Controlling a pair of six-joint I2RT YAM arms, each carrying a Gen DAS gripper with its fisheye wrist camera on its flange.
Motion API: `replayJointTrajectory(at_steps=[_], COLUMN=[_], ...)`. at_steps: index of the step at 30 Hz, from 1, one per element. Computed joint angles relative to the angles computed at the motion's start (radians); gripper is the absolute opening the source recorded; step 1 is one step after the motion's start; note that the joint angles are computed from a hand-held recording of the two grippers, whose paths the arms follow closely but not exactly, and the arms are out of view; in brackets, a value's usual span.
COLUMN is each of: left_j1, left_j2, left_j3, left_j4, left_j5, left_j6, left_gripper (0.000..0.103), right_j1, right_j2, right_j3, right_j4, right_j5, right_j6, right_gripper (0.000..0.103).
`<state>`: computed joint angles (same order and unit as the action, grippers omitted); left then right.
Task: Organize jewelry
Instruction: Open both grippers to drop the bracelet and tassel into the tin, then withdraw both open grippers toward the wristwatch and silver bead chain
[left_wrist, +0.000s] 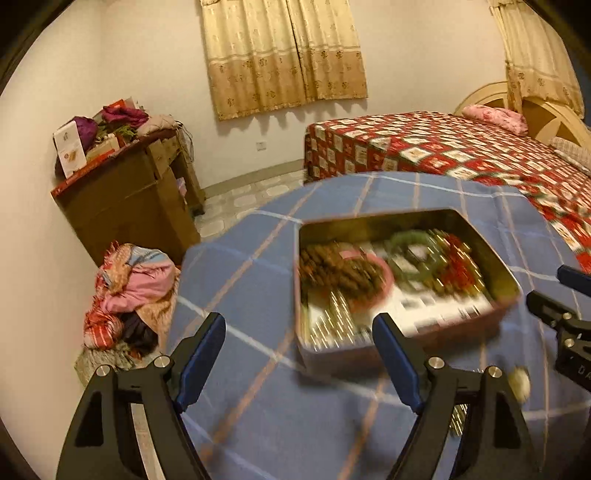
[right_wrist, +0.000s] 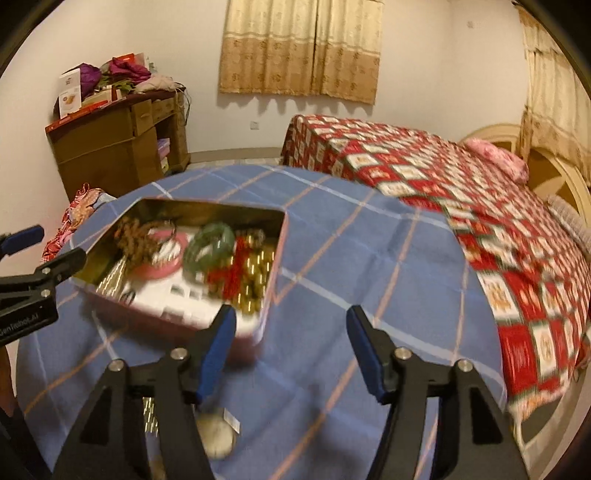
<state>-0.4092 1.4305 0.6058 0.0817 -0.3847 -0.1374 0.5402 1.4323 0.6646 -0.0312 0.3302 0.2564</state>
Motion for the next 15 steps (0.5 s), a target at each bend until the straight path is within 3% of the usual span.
replayJointTrajectory(at_steps=[8,15], left_j1=[-0.076,-0.023], left_j2=[-0.051,-0.050], left_j3=[-0.129,-0.162], left_j4=[0.004,0.023], left_j5=[-0.068,-0.012], left_j6=[-0.091,-0.114], left_gripper=[0.082,0.082], right_j1=[0.125,0.177], right_j2=[-0.034,-0.002], right_j3=[-0.054,-0.052], right_j4=[-0.045,-0.055], right_j5=[0.029,0.036], right_j6=[0.094,0.085], right_gripper=[0.066,0.070])
